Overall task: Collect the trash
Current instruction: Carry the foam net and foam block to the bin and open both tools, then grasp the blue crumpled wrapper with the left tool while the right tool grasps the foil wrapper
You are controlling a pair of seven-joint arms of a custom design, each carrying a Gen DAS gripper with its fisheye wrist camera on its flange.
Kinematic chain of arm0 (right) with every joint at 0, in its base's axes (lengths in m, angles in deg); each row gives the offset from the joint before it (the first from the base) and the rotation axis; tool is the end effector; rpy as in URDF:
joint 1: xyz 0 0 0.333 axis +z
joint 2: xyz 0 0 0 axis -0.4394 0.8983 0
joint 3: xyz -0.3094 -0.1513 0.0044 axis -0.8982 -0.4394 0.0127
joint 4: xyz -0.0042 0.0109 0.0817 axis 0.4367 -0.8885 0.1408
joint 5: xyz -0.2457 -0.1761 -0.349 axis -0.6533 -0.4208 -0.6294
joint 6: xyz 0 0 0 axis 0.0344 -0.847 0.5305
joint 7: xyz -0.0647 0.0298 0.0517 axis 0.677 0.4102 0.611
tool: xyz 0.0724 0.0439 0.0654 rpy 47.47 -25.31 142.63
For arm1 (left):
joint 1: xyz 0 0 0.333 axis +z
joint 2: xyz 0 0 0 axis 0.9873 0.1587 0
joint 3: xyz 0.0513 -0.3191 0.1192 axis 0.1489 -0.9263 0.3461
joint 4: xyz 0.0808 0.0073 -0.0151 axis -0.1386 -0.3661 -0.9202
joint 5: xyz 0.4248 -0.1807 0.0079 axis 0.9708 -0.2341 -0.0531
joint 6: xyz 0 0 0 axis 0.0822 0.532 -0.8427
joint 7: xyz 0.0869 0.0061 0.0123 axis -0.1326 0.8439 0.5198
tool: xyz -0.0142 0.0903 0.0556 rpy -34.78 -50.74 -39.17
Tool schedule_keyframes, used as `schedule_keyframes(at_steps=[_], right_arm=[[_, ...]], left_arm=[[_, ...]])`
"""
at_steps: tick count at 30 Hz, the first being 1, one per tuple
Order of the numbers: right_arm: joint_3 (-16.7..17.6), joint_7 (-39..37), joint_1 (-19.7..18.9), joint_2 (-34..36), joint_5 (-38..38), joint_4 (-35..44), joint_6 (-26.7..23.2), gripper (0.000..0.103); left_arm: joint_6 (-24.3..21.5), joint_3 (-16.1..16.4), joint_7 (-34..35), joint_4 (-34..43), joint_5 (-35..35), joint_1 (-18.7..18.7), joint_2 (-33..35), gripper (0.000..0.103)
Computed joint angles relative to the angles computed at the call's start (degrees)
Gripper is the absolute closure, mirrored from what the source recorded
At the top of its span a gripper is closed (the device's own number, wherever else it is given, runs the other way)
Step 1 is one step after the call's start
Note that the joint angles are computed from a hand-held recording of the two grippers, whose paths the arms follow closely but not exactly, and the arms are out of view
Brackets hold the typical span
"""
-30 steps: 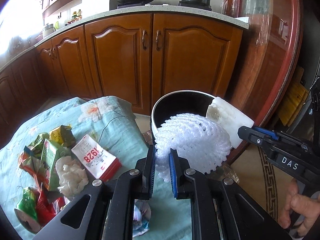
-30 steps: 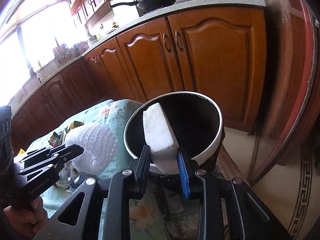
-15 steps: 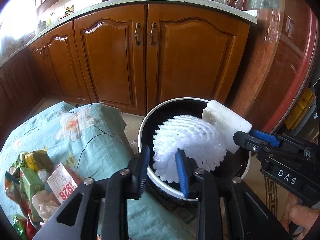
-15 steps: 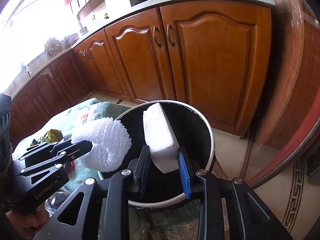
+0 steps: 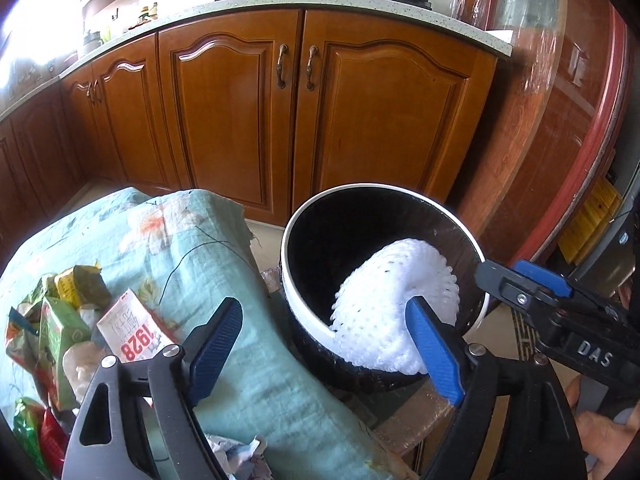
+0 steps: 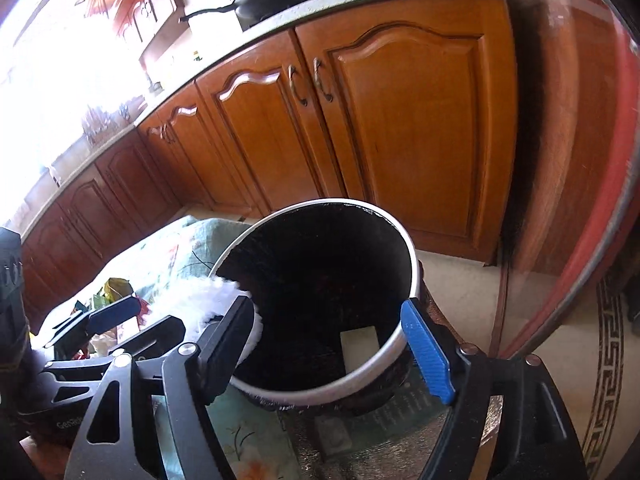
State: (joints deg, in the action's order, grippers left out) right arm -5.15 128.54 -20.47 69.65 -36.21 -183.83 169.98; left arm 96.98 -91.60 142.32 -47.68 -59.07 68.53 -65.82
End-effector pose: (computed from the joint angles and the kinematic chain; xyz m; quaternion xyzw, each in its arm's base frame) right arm 0.5160 0.0827 0.4837 -0.5874 0.7166 -0.2050 0.3153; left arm 0.6126 -0.2806 0.4905 -0.5417 0.7489 -0.3406 0.1722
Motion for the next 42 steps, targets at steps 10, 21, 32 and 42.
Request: schedule_keyframes(at_steps=[10,21,32,42], right_arm=[[4.15,9.53,-5.44,-6.48,-4.94,-4.23,1.11,0.025],[1.90,8.44,-1.18,-11.93,-1.32,-9.11,1.36,0.024],[-3.19,0.74,12.46,-12.58,8.24,-12.09,4.50,0.024],[-5.45,-5.68,21.87,-9.42,14.92,-11.23,5.72,0.024]], left_arm=[[-0.58,-1.11,4.27,2.41,-4.67,0.47,1.32,0.019],[2.67,-0.67,12.36,-5.11,-17.11,0.65,-5.21,0.019],[9.03,7.18,18.37,-27.65,-24.01,-5.11,-25.12,0.019],[5.93,5.81,6.92,-40.39,-14.88,1.90,-41.52,0.019]])
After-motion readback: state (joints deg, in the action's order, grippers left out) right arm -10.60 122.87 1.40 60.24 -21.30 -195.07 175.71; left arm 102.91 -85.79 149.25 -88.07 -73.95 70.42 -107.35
